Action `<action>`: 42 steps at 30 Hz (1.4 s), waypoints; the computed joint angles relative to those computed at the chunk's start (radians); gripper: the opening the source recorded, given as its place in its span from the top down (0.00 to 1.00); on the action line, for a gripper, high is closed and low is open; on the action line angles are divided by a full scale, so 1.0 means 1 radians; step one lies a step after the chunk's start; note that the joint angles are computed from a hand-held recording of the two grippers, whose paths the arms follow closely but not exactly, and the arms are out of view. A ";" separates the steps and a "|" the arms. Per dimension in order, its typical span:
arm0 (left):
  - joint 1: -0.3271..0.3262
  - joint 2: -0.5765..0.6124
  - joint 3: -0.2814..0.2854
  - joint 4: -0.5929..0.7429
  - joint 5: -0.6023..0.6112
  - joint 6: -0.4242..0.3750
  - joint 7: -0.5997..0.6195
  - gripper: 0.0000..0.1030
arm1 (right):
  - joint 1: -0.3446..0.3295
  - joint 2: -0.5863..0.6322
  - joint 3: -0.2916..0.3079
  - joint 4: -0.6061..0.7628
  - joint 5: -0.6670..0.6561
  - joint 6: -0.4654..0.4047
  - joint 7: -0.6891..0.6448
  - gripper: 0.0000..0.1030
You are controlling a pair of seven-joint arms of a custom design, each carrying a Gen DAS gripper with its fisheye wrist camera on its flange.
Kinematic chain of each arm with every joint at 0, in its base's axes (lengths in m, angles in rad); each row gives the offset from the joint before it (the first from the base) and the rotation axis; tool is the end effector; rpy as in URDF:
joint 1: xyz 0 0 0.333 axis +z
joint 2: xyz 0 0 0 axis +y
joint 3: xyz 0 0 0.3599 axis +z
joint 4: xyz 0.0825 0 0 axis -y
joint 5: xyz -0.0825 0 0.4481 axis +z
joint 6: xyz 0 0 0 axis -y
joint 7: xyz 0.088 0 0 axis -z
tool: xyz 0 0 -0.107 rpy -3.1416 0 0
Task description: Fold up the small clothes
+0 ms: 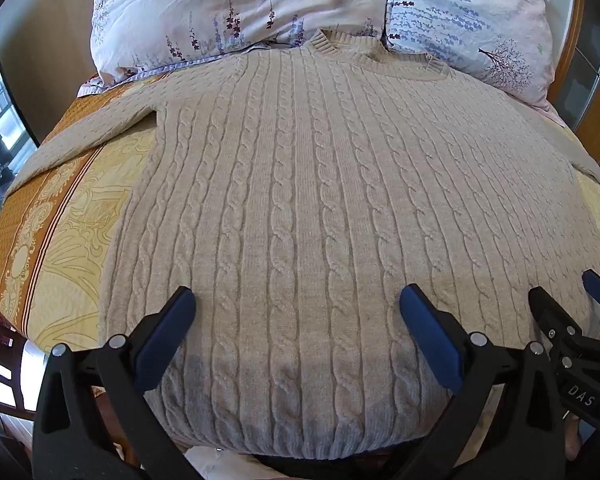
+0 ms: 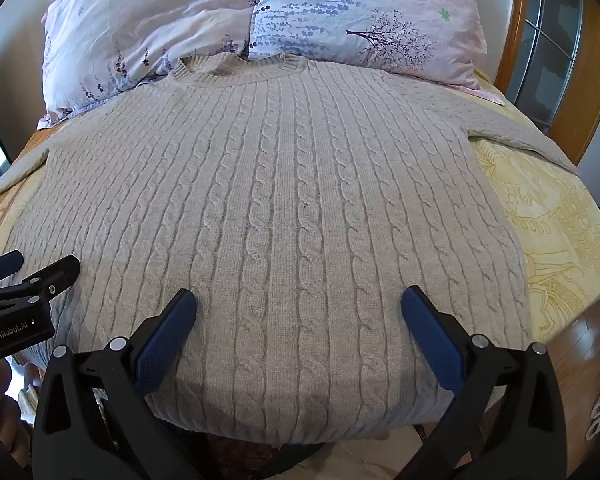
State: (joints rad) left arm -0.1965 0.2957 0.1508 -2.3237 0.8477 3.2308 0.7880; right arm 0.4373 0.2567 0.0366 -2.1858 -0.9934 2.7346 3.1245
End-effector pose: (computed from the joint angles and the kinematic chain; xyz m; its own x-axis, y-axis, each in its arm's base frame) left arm 0.5796 -0.0997 0.2512 -0.1410 -0.9897 -0.0227 -0.8244 0.1301 -0.5509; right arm 0.5411 0.3134 0.2823 -0.2041 -0.9788 -0.0177 -0.8253 0.1818 -0.5346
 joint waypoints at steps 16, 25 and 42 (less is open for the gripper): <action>0.000 0.000 0.000 0.002 0.004 0.001 -0.004 0.02 | 0.001 0.001 -0.001 0.001 0.002 0.000 -0.002 0.01; -0.006 0.001 0.007 0.001 0.005 0.003 -0.006 0.02 | 0.001 0.001 -0.001 0.000 -0.001 0.000 0.001 0.01; -0.013 0.001 0.015 0.000 0.004 0.006 -0.006 0.02 | 0.002 0.001 -0.001 0.000 -0.004 0.000 0.004 0.01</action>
State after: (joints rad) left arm -0.2096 0.2968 0.1653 -2.3234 0.8513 3.2366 0.7822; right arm 0.4391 0.2577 0.0352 -2.1857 -0.9978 2.7343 3.1285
